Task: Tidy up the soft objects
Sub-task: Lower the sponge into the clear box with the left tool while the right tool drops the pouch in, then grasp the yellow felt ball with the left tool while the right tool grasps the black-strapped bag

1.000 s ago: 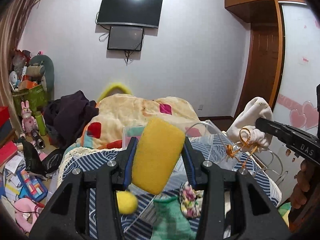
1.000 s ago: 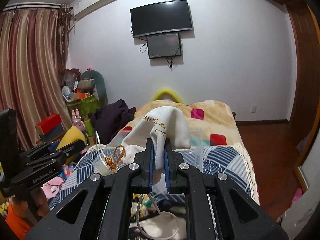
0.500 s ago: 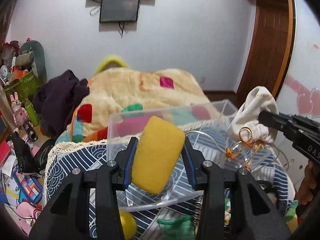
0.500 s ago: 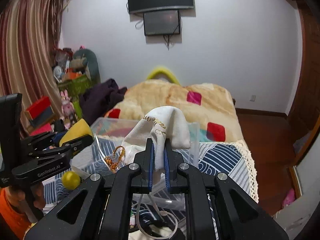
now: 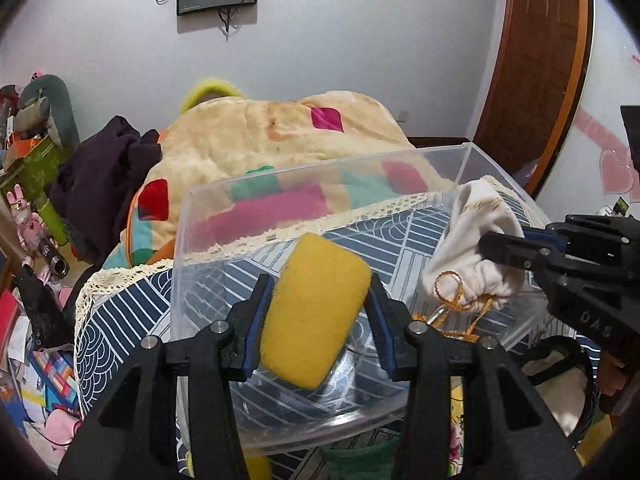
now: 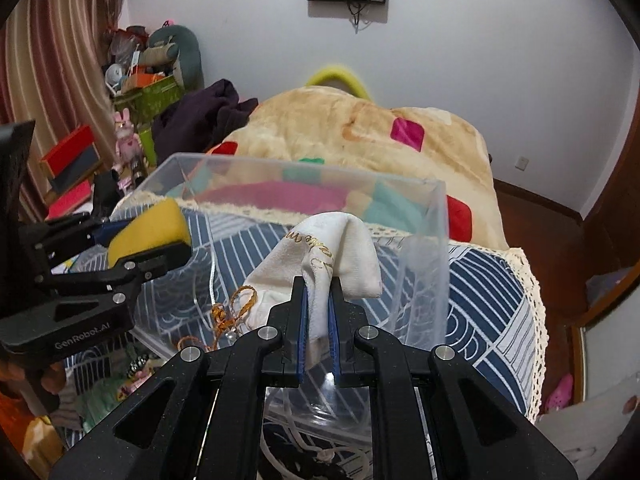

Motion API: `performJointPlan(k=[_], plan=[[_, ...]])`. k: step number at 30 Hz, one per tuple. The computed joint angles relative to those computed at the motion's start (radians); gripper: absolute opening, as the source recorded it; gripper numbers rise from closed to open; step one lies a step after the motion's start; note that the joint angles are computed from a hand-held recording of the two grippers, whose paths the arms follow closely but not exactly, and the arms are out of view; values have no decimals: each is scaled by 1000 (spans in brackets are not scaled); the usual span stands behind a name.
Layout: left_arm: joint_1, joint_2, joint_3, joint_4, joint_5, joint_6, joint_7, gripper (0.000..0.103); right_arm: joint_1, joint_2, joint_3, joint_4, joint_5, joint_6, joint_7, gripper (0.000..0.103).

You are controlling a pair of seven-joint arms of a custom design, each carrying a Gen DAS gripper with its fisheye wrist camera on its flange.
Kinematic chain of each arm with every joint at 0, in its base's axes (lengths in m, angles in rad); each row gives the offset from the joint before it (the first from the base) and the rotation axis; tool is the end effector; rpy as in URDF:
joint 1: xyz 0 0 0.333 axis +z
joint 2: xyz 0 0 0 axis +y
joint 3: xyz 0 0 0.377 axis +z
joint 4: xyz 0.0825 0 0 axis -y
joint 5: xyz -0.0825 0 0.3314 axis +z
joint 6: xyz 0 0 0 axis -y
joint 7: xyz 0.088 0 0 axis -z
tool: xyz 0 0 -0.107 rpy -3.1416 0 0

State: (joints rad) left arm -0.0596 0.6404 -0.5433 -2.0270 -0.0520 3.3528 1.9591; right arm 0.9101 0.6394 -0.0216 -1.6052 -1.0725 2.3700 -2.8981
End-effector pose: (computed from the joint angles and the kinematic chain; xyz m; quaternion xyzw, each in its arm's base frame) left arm 0.5742 -0.3098 0.3465 -0.3807 0.8380 -0.3697 0.1274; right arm 0.4506 0.5437 0.3537 -0.5984 0.7012 -0.2959 0.2502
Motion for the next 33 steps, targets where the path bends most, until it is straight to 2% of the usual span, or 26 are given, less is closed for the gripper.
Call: performJointPlan(k=[3,6,7,8,10,12,15,17,19,20,22,24,29,31,33], plan=[[30,-6,-31,-17,3,4,-8,52,2,-6,3,-3,5,-7,-5,12],[67,-8,-69,-36,19,21,-17,62,15,-17,-4,-11,-18,-16,24,29],[80,-11,-81,-46,26,30,-22,63,23,-25,-9,-20,-36,-22,43,38],[96,-15,-96,-56,37,37,-27,65,39,-33,-12,-24,-52,-51,59,44],[127,-22,-124,-74,60,47,-43,67,54,-38,-6,-15,-66,-107,60,48],[182,-30,-176,-102,93,59,-63,70,60,-46,0,-16,-91,-130,73,54],[243,-49,-220,-144,154,99,-94,72,81,-68,7,-29,-152,-173,128,67],[307,-59,-269,-172,210,117,-122,72,97,-78,15,-28,-184,-219,155,75],[388,-62,-331,-201,272,138,-157,73,108,-84,27,-25,-209,-262,168,75],[405,-69,-339,-211,290,150,-173,74,114,-87,33,-23,-220,-280,171,76],[433,-95,-341,-239,322,189,-202,83,122,-92,45,-26,-243,-305,181,76],[445,-122,-328,-272,346,247,-228,94,131,-97,55,-32,-266,-327,195,81],[471,-165,-289,-334,423,315,-291,97,141,-99,80,-51,-290,-358,226,83],[463,-172,-256,-354,442,327,-309,98,139,-97,89,-62,-282,-361,228,83],[427,-177,-204,-364,446,331,-311,98,141,-91,96,-70,-266,-372,220,83]])
